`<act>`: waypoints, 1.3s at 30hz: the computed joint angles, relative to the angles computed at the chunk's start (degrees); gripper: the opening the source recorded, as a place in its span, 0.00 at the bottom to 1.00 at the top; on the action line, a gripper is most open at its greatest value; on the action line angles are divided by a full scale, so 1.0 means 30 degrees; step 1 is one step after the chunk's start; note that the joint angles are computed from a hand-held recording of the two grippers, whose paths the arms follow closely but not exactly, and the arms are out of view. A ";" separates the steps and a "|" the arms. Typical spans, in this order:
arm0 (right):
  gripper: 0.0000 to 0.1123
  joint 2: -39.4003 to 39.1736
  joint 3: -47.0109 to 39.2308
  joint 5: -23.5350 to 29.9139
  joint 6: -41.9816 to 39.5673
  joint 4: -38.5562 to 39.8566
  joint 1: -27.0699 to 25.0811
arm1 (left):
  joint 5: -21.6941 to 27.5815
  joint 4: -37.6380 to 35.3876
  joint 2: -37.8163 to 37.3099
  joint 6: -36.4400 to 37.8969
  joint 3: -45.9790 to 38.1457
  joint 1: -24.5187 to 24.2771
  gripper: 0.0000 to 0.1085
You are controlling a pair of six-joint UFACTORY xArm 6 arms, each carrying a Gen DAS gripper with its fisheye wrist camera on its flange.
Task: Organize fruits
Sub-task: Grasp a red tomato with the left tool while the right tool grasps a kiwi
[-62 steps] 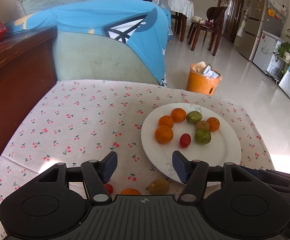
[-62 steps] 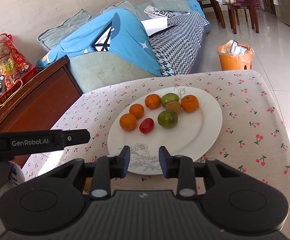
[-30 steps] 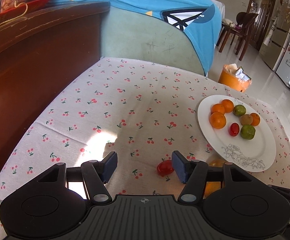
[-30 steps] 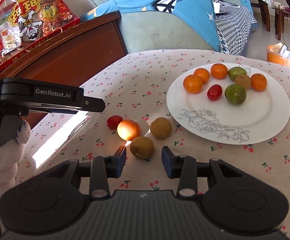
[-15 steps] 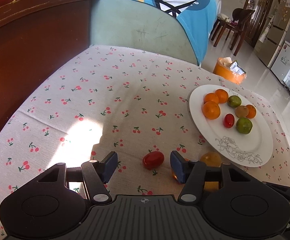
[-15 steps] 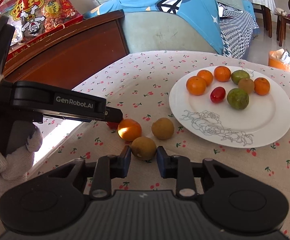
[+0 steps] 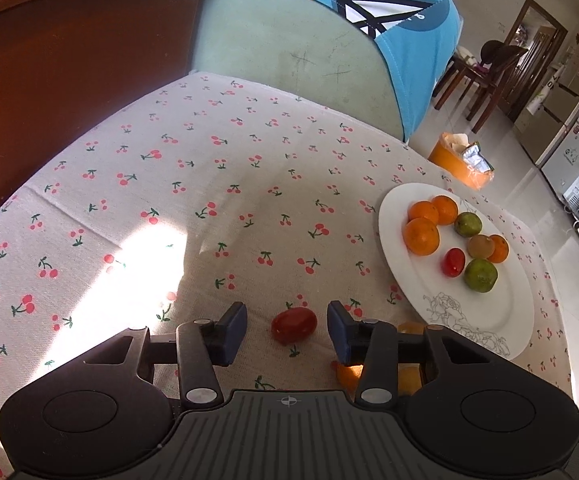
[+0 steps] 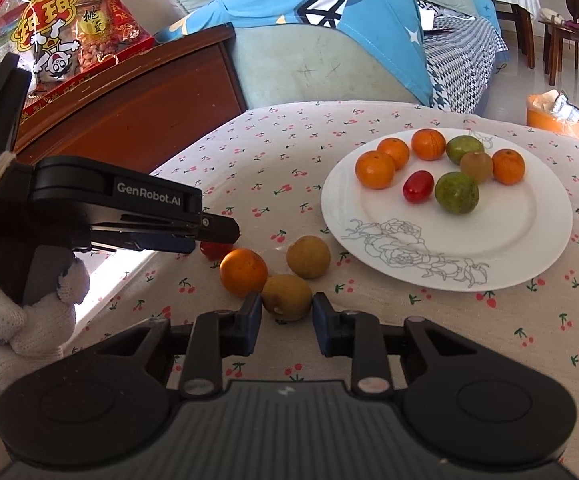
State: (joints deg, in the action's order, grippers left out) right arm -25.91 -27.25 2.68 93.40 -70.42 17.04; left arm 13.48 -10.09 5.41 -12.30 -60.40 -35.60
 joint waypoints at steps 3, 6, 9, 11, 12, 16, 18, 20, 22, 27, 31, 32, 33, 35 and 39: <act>0.25 -0.0035 0.0058 -0.0066 -0.0094 0.0202 -0.0051 | 0.0012 -0.0218 0.0063 0.0443 -0.0062 -0.0175 0.38; 0.25 -0.0054 0.0107 -0.0125 -0.0161 0.0277 -0.0080 | -0.0171 0.0236 0.0074 0.0023 0.0029 -0.0207 0.38; 0.25 -0.0050 0.0115 -0.0176 -0.0265 0.0421 -0.0110 | -0.0198 0.0157 0.0065 -0.0217 0.0050 -0.0159 0.33; 0.25 -0.0051 0.0116 -0.0180 -0.0245 0.0406 -0.0114 | -0.0142 0.0291 0.0092 -0.0523 0.0010 -0.0092 0.30; 0.25 -0.0061 0.0121 -0.0169 -0.0243 0.0391 -0.0116 | -0.0105 0.0328 0.0085 -0.0630 0.0003 -0.0054 0.29; 0.25 -0.0083 0.0139 -0.0172 -0.0223 0.0394 -0.0116 | 0.0560 0.1893 0.0124 -0.2038 -0.0299 -0.0021 0.28; 0.25 -0.0083 0.0139 -0.0172 -0.0223 0.0394 -0.0116 | 0.0831 0.3616 0.0215 -0.3335 -0.0490 -0.0055 0.28; 0.25 -0.0092 0.0150 -0.0178 -0.0281 0.0442 -0.0117 | 0.0927 0.4715 0.0311 -0.4110 -0.0621 -0.0080 0.28; 0.25 -0.0095 0.0148 -0.0186 -0.0272 0.0453 -0.0116 | 0.0904 0.5072 0.0369 -0.4282 -0.0681 -0.0090 0.27; 0.25 -0.0190 0.0219 -0.0250 -0.0098 0.0349 -0.0212 | 0.0279 0.3351 0.0255 -0.3164 -0.0369 -0.0094 0.20; 0.25 -0.0318 0.0261 -0.0180 0.0123 0.0168 -0.0252 | 0.0079 0.5645 0.0057 -0.4755 -0.0217 0.0010 0.20; 0.25 -0.0347 0.0260 -0.0158 0.0212 0.0094 -0.0261 | -0.0053 0.5779 -0.0052 -0.4775 -0.0134 0.0006 0.20; 0.25 -0.0374 0.0262 -0.0153 0.0264 0.0057 -0.0277 | -0.0145 0.6013 -0.0135 -0.4884 -0.0077 0.0009 0.20; 0.25 -0.0426 0.0241 -0.0148 0.0587 -0.0240 -0.0310 | -0.0272 0.6827 -0.0298 -0.5358 0.0028 0.0033 0.20; 0.24 -0.0440 0.0210 -0.0206 0.0650 -0.0394 -0.0364 | -0.0450 0.7395 -0.0528 -0.5674 0.0154 0.0024 0.20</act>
